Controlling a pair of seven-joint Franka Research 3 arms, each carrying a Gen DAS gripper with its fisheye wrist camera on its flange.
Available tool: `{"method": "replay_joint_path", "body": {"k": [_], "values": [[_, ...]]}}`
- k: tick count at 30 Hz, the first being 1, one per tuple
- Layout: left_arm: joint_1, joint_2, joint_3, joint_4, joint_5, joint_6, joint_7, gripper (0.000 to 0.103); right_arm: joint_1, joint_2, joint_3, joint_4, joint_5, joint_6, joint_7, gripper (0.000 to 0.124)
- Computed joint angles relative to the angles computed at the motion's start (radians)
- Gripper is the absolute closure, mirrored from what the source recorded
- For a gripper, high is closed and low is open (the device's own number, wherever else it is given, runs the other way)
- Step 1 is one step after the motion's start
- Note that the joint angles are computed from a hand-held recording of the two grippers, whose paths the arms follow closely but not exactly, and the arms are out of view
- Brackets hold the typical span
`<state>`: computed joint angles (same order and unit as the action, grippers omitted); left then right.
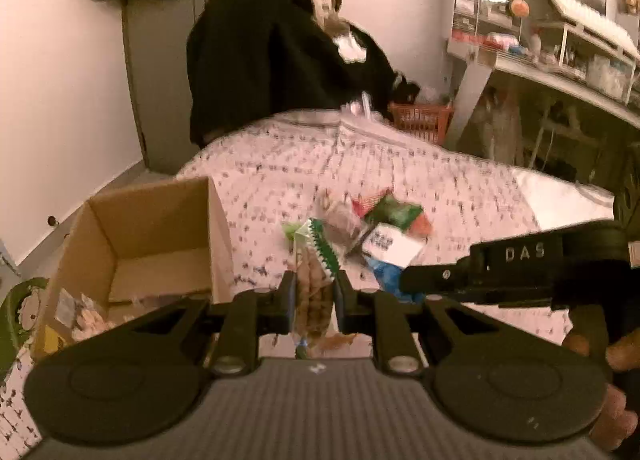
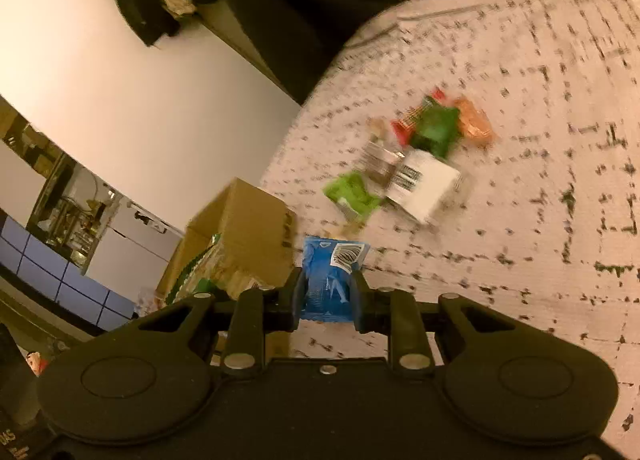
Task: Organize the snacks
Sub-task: 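Lift the cracker pack with the left tool while the right tool carries the blue packet over the box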
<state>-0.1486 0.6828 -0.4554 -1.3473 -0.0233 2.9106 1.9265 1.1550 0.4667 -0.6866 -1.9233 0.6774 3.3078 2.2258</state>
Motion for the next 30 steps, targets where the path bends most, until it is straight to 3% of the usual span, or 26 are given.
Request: {"method": "replay_joint_path", "body": {"k": [1, 5, 10, 14, 21, 26, 30], "values": [[0.005, -0.003, -0.006, -0.001, -0.005, 0.008, 0.0, 0.085, 0.04, 0.015, -0.044, 0.009, -0.002, -0.004, -0.006, 0.1], [0.041, -0.023, -0.041, -0.035, -0.024, 0.056, 0.008, 0.085, 0.078, 0.042, -0.093, 0.047, -0.008, -0.018, 0.0, 0.1], [0.061, -0.037, -0.045, -0.044, -0.024, 0.107, -0.029, 0.085, 0.1, 0.069, -0.127, 0.093, -0.037, -0.021, 0.022, 0.101], [0.09, -0.044, -0.061, -0.056, -0.014, 0.155, -0.066, 0.085, 0.081, 0.089, -0.114, 0.142, -0.062, -0.025, 0.038, 0.101], [0.078, -0.059, -0.002, -0.051, 0.036, 0.194, -0.203, 0.085, 0.007, 0.125, -0.043, 0.245, -0.094, -0.016, 0.055, 0.101], [0.056, -0.047, 0.053, -0.016, 0.076, 0.192, -0.305, 0.085, -0.034, 0.147, -0.006, 0.302, -0.109, -0.021, 0.055, 0.101], [0.074, -0.029, 0.049, 0.014, 0.085, 0.167, -0.357, 0.085, -0.071, 0.168, 0.025, 0.348, -0.13, -0.03, 0.069, 0.101]]}}
